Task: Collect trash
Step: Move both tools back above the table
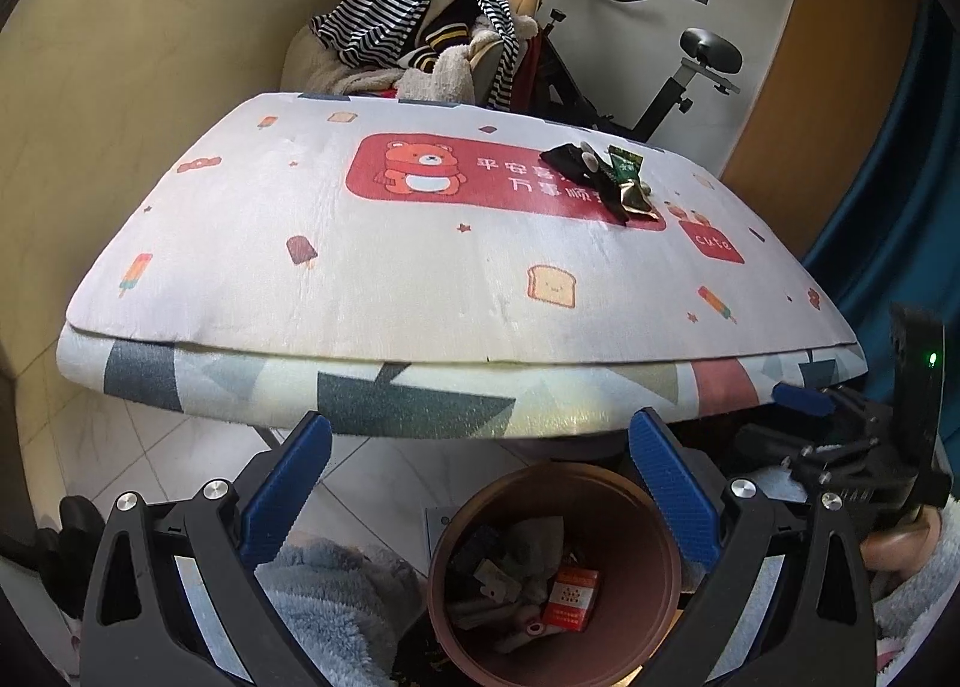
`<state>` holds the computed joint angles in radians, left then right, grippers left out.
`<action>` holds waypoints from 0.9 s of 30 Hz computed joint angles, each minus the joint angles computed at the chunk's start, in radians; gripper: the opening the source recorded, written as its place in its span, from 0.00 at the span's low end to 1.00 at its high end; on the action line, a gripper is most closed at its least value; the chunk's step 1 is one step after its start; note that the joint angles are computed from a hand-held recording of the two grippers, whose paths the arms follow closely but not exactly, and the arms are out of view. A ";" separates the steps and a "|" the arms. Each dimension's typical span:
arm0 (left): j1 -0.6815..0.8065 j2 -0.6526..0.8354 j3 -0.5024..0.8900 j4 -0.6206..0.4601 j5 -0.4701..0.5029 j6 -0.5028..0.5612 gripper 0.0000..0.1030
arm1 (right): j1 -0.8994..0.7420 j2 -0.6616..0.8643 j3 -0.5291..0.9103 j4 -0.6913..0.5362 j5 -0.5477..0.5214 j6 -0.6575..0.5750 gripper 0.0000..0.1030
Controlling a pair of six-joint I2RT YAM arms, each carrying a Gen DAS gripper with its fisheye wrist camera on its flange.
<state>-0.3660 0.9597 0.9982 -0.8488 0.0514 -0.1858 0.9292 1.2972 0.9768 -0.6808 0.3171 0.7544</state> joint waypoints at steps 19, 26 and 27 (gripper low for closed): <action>0.042 0.225 0.181 0.102 0.042 0.054 0.94 | -0.382 0.004 0.123 0.010 -0.084 -0.317 0.94; 0.031 0.394 0.270 0.162 0.062 0.085 0.94 | -0.577 0.126 0.197 0.102 -0.249 -0.360 0.86; 0.030 0.414 0.280 0.169 0.066 0.086 0.94 | -0.611 0.168 0.221 0.123 -0.283 -0.362 0.83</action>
